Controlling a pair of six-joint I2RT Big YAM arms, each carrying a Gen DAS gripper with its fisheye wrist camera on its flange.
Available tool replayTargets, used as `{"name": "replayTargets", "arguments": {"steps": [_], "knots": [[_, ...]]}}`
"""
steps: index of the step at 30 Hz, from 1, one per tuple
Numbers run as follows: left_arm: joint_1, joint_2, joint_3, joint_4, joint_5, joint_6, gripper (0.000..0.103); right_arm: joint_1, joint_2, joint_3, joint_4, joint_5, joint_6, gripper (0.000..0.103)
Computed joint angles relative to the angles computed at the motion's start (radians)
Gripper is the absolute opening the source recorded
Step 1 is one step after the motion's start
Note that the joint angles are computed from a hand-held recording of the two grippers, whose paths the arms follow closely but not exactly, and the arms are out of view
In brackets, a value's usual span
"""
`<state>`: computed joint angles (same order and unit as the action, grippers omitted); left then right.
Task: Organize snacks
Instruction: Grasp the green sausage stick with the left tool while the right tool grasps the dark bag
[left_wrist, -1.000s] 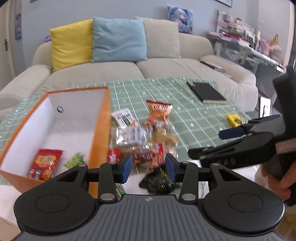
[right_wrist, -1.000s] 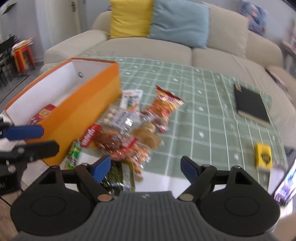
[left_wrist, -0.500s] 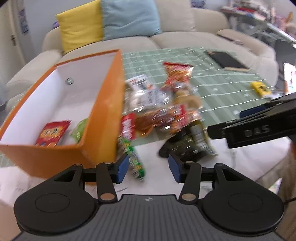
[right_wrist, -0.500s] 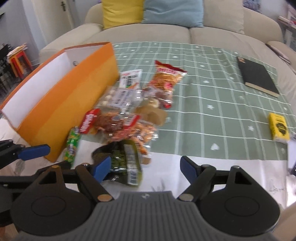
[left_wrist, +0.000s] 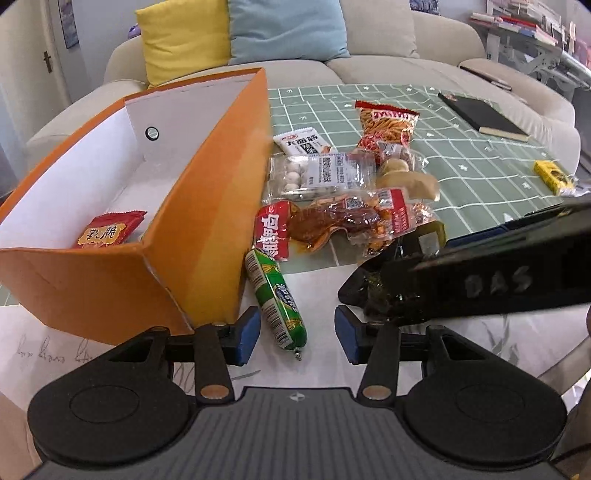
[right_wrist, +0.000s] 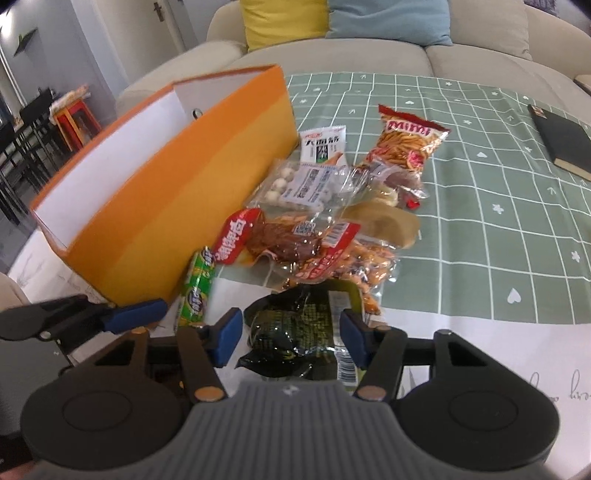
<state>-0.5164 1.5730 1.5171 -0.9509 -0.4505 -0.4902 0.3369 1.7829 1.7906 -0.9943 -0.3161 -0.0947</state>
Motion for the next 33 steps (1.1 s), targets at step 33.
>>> {"name": "replayTargets", "arguments": {"steps": [33], "knots": [[0.028,-0.02,-0.021,0.017,0.174,-0.026,0.053,-0.07,-0.026,0.002,-0.106,0.001,0.23,0.067]]}}
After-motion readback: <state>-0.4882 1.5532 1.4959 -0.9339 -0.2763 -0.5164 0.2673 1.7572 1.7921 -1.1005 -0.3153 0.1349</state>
